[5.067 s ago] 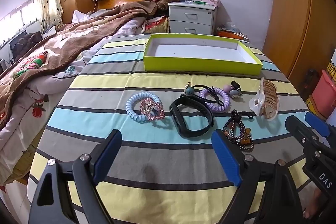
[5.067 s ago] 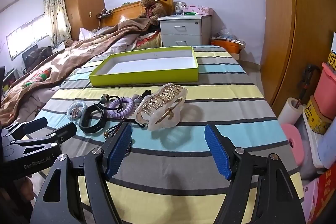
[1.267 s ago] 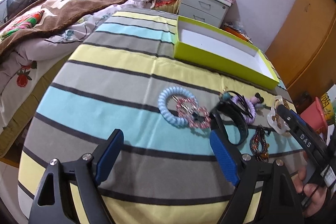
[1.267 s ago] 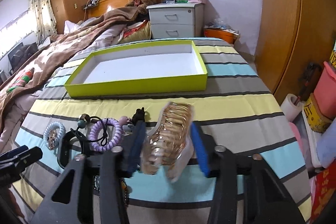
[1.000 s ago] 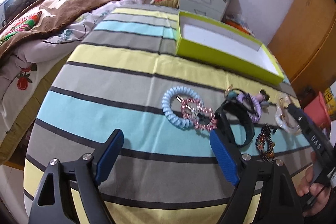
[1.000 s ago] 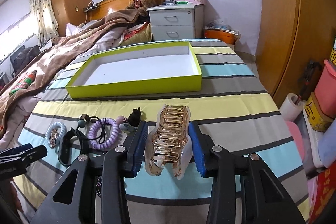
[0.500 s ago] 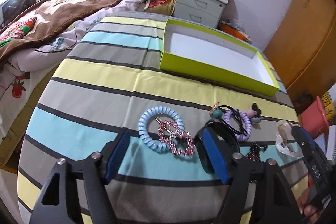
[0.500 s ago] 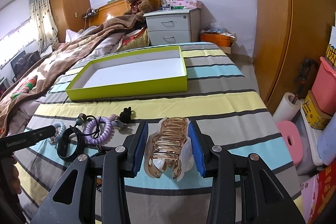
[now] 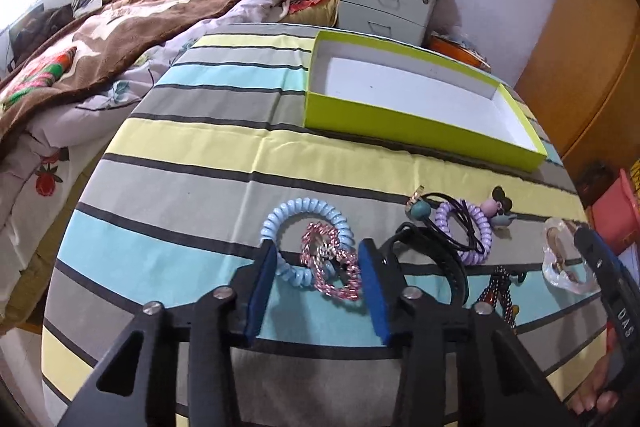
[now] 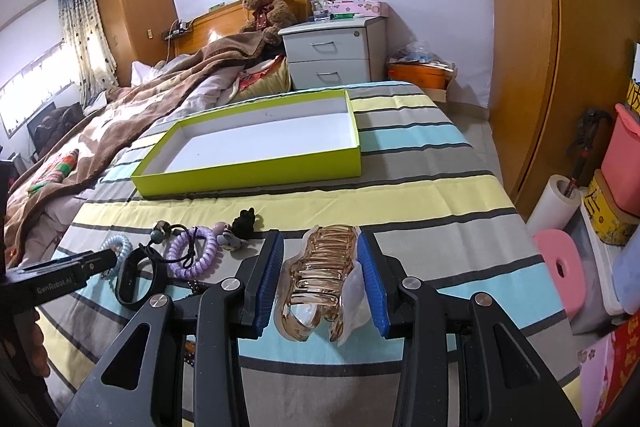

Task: Organize jewelry
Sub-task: 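Lower the left gripper onto the pink rhinestone hair clip and close it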

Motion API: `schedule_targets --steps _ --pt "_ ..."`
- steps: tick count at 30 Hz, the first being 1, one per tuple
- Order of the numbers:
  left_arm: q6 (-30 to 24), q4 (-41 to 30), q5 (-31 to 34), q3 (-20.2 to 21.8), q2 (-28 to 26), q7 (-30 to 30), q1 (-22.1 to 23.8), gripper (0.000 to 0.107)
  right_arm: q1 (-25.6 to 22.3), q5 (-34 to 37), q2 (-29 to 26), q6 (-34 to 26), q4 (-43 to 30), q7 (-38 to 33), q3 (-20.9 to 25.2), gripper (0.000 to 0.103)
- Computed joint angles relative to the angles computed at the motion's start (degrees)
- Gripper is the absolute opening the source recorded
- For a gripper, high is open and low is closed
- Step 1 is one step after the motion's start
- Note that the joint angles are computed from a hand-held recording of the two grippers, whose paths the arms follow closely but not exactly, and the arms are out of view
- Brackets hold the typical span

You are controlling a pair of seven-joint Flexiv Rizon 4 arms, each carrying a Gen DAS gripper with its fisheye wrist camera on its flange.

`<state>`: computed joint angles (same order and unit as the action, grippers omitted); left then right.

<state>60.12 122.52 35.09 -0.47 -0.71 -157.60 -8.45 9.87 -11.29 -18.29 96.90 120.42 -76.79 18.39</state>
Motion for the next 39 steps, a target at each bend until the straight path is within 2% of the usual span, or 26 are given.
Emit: schedule_targets --steps 3,11,15,16,17,20,22,23,27,30,32,34,39 --pt "-0.2 -0.1 0.4 -0.2 0.4 0.3 -0.1 0.028 -0.8 0.2 -0.2 -0.2 -0.3 -0.3 0.9 0.039" --pt "3.8 2.8 -1.6 -0.3 1.9 3.9 0.2 0.024 -1.3 0.7 -0.2 -0.1 -0.4 -0.7 1.5 0.039" --pt "5.4 3.7 0.1 -0.7 2.6 3.0 0.8 0.024 -1.6 0.9 -0.2 -0.3 -0.5 -0.8 2.0 0.039" --pt "5.7 3.7 0.6 -0.8 2.5 2.0 1.0 0.027 -1.7 1.0 -0.2 -0.2 -0.4 -0.9 2.0 0.039" --pt "5.8 3.9 0.4 -0.7 2.5 1.9 1.2 0.034 -1.1 0.9 -0.1 0.2 -0.3 -0.8 1.2 0.038" --pt "2.8 3.4 -0.3 -1.2 2.0 2.6 1.2 0.051 -0.3 0.8 0.2 0.4 0.1 -0.4 0.5 0.038" --pt "1.7 3.3 -2.4 -1.1 1.3 4.5 1.1 0.051 -0.6 0.5 0.1 0.5 0.1 -0.6 0.7 0.037" --pt "1.5 2.9 -0.6 -1.1 1.3 3.1 1.0 0.052 -0.5 0.4 0.0 0.7 0.0 -0.7 0.5 0.037" --pt "1.7 2.5 -1.4 -0.6 0.7 3.0 1.0 0.052 -0.6 0.1 0.0 0.7 0.0 -0.5 0.6 0.037" --pt "1.1 1.9 -1.2 -0.5 0.2 3.0 0.6 0.051 1.0 -0.2 0.2 1.0 0.3 0.1 -1.1 0.037" --pt "0.2 1.1 -0.3 -0.7 0.2 2.3 0.1 0.035 0.9 -0.4 0.2 1.0 0.3 0.3 -1.1 0.037" --pt "-1.8 -0.1 2.2 -1.2 0.4 1.6 -0.6 0.035 0.4 -0.4 0.0 0.9 0.1 0.4 -0.4 0.037" --pt "-1.8 -1.3 4.5 -1.2 0.2 0.7 -0.9 0.035 0.5 -0.6 0.2 1.4 0.6 0.8 -0.5 0.037"
